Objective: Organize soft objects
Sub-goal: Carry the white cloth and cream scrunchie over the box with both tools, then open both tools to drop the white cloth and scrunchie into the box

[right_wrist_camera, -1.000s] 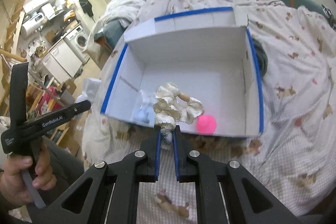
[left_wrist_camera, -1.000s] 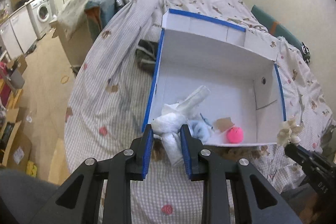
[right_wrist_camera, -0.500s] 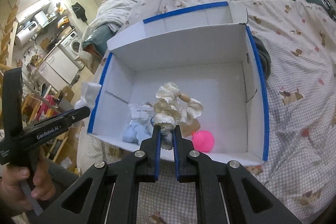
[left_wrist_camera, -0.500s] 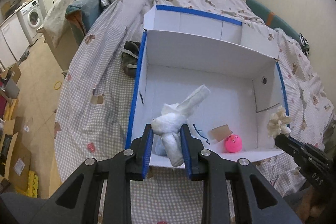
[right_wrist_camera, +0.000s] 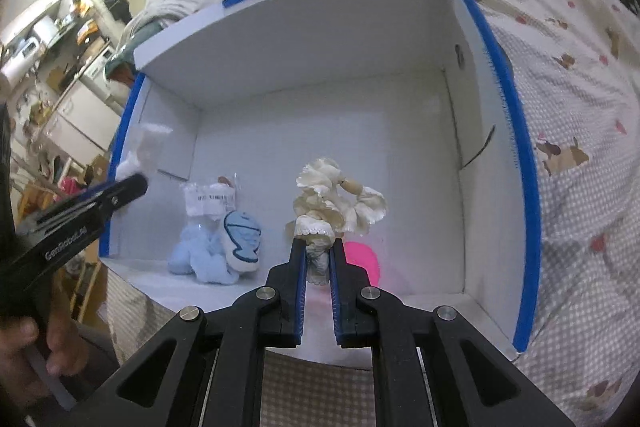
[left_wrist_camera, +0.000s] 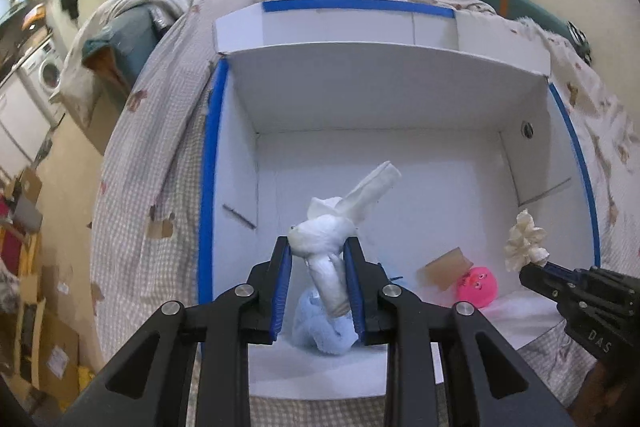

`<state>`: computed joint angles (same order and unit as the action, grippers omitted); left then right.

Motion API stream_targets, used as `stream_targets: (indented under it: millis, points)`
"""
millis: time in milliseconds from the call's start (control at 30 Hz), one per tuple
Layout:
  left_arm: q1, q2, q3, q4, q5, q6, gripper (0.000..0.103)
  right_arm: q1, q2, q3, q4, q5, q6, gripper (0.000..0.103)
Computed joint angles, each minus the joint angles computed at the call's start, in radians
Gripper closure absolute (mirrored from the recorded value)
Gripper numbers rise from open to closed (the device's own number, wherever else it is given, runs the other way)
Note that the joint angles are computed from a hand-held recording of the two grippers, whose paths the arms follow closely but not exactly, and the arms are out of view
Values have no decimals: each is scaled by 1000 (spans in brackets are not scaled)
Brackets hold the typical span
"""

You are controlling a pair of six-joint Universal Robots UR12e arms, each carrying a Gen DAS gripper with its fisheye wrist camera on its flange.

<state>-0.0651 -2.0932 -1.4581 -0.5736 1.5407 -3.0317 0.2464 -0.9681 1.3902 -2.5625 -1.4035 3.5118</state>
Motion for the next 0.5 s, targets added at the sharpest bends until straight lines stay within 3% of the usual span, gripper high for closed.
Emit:
stream_targets:
  millis: [333, 500]
  points:
    - [15, -23, 10, -48, -70, -41, 79, 12, 20, -25, 46, 7, -70, 91]
    - [12, -20, 5, -42, -83, -21, 79, 15, 24, -32, 41, 23, -93, 91]
